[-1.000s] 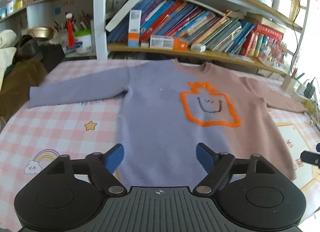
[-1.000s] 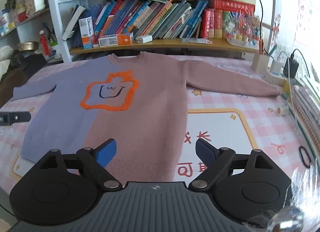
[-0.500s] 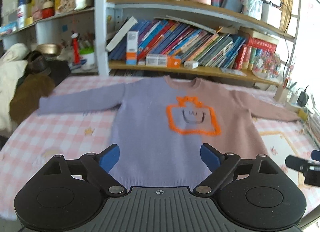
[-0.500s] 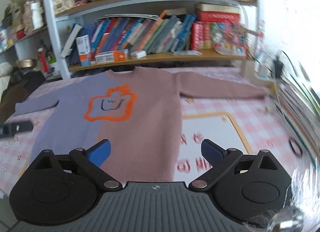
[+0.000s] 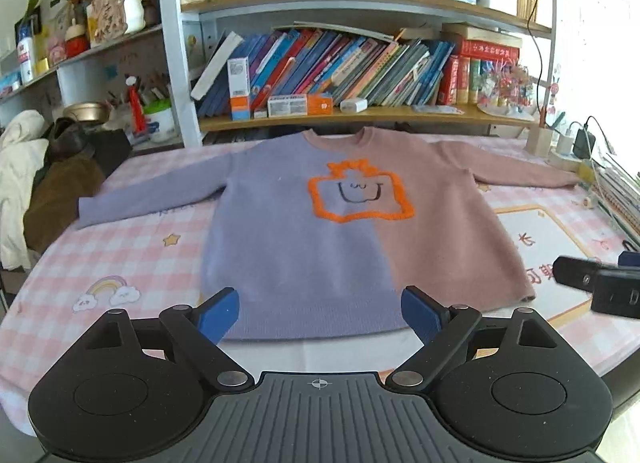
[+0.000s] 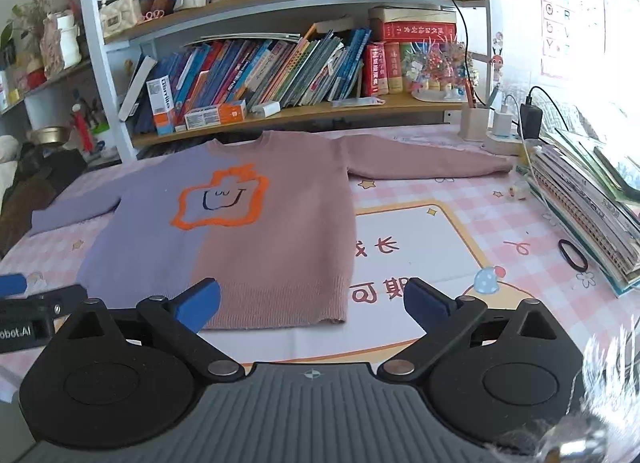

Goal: Fold clothes
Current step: 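Open both grippers and lift them away from the flat sweater, then move the left gripper out to the lavender sleeve's cuff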

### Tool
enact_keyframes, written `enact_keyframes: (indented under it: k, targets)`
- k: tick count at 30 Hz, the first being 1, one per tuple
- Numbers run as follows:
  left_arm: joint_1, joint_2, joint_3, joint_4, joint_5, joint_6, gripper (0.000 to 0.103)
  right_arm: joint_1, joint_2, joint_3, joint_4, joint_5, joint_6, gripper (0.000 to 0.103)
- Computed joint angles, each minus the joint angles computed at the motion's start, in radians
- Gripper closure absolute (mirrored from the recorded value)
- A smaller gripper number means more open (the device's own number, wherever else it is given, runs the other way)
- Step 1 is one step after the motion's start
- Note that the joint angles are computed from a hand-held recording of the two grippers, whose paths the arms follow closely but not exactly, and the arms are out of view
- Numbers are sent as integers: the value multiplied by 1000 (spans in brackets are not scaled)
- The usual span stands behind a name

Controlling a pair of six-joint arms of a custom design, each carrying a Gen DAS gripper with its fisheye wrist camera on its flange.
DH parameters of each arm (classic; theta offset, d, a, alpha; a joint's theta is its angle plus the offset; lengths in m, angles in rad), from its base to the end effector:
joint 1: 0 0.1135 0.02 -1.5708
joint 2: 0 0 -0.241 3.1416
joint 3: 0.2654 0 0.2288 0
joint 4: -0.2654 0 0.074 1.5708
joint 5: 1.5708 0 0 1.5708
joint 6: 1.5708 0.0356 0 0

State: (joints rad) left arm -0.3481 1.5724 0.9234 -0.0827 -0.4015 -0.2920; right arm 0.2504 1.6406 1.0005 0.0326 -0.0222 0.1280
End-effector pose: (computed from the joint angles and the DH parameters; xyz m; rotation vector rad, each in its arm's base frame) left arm 0.2980 -0.0934 0.1975 -0.1396 2.2314 0.1176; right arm 0.3289 0.0849 0.2076 -0.1465 2.1832 0.2390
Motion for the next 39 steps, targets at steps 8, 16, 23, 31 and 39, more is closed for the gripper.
enact_keyframes:
  k: [8, 16, 23, 31, 39]
  targets:
    - [149, -5, -31, 41, 141, 76, 12, 100, 55, 65, -21, 104, 60, 4]
    - [348, 82, 66, 66, 335, 189, 9, 229, 156, 207, -89, 285, 147, 3]
    - [488, 191, 177, 61, 480, 274, 9, 318, 263, 350, -157, 427, 252, 2]
    - [653, 345, 313, 56, 536, 289, 8, 389, 373, 525, -270, 528, 320, 2]
    - [777, 475, 393, 83, 585, 257, 8, 442, 505, 740, -424, 565, 321, 3]
